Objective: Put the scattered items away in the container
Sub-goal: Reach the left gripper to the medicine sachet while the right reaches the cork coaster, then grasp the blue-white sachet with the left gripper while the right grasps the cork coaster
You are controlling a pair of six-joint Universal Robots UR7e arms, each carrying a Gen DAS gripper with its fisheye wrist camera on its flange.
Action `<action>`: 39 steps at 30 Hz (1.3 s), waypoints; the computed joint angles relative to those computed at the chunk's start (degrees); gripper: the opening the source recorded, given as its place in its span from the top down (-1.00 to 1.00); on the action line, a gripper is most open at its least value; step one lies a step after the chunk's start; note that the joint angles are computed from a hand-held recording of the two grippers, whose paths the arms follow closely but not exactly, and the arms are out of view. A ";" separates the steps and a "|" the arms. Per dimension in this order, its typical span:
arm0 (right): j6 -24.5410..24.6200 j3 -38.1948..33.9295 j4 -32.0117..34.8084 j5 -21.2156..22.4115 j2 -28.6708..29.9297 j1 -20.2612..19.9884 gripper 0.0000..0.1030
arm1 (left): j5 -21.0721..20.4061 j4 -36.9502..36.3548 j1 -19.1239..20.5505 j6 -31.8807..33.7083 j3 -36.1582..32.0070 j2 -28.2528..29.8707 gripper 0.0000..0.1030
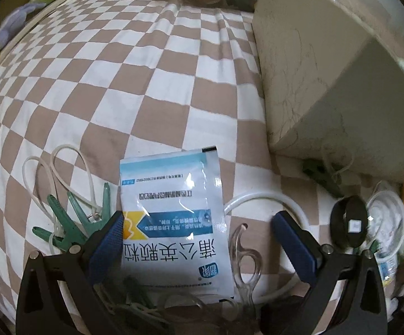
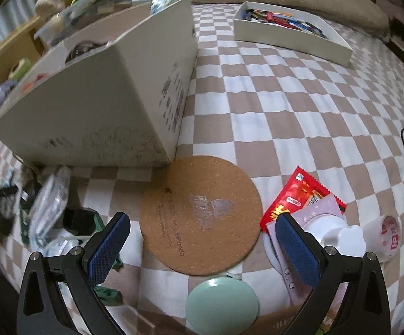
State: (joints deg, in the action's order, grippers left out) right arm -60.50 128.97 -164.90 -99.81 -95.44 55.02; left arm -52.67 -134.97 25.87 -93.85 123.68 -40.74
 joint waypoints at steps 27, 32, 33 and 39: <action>-2.26 2.37 -7.79 1.22 1.30 0.51 -0.25 | 3.87 -0.39 -2.45 -7.93 4.84 -4.45 0.09; -1.17 1.67 -5.40 2.13 1.33 0.71 -0.20 | 4.01 -0.61 -2.16 -7.63 4.44 -3.93 0.08; -1.55 1.97 -6.01 2.23 1.42 0.63 -0.23 | 3.93 -0.71 -2.30 -7.63 4.49 -3.89 0.05; -0.52 1.54 -3.71 0.54 0.81 0.09 -0.75 | 3.52 0.27 -1.53 -4.87 2.90 -2.53 -0.24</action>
State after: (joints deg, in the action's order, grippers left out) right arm -61.02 130.51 -168.61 -99.26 -94.63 55.11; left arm -49.16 -134.69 24.34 -98.72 126.58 -43.27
